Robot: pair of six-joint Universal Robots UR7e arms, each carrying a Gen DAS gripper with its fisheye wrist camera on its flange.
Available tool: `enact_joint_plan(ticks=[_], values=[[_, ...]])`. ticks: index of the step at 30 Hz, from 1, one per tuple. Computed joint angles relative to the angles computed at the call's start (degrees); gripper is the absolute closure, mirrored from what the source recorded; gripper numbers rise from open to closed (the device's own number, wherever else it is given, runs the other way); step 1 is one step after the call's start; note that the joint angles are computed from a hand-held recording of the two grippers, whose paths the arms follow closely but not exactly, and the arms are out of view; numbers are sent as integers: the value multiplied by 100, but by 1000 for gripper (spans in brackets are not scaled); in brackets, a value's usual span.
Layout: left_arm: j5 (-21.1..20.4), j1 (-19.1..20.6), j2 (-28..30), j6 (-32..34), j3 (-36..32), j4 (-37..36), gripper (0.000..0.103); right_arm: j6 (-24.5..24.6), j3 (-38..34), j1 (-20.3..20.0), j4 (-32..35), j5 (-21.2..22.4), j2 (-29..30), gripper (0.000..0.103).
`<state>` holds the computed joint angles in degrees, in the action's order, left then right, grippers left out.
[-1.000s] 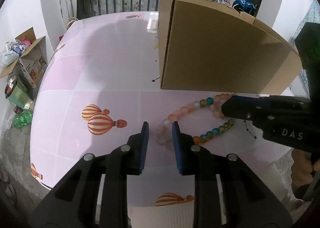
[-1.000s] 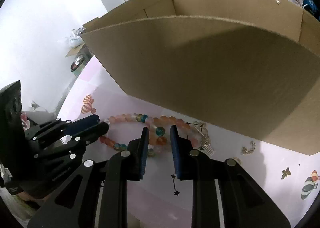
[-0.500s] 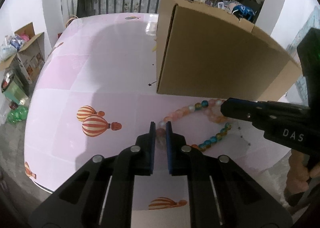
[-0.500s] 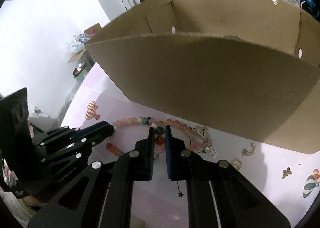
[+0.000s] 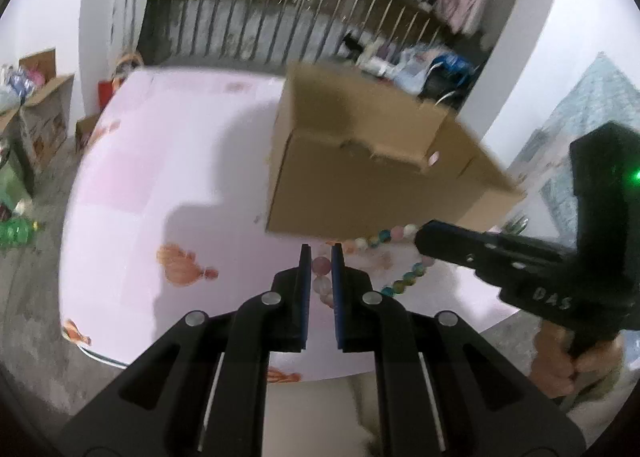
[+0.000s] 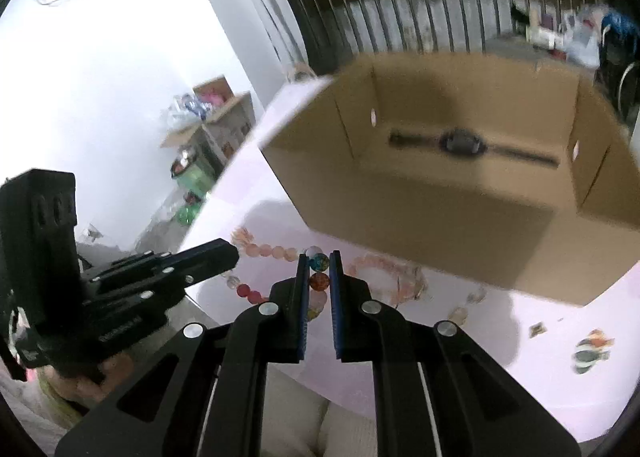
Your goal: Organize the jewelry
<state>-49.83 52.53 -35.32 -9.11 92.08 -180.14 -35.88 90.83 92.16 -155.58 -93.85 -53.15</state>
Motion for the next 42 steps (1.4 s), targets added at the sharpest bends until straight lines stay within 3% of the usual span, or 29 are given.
enact_joint_plan(ticks=[5, 9, 12, 14, 18, 20, 24, 29, 35, 42], values=[[-155, -217, -94, 615, -338, -246, 94, -139, -213, 137, -9, 457, -187, 93], [-97, -208, 207, 1159, -1319, 233, 94, -45, -1070, 229, 347, 422, 164, 93], [-200, -47, 578, 1201, -2302, 1049, 94, 355, -2157, 230, 1095, 98, 729, 93], [6, 39, 940, 1291, -3041, 1641, 94, 621, -2851, 230, 1616, -232, 1142, 93], [26, 319, 1596, 811, -4465, 3324, 94, 1249, -4349, 160, 3084, -650, 1995, 93], [168, 384, 1901, 814, -5000, 3826, 94, 1413, -4882, 142, 3547, -815, 2335, 93], [310, 440, 2213, 806, -5485, 4348, 94, 1501, -5239, 148, 3917, -1140, 2625, 93], [440, 472, 2260, 748, -5547, 4499, 94, 1571, -5309, 110, 4107, -1242, 2702, 92], [468, 391, 1729, 798, -4502, 3473, 80, 1476, -4649, 49, 3606, -959, 2247, 91], [534, 138, 774, 1033, -2468, 1522, 61, 762, -2519, -121, 2027, -163, 771, 82]])
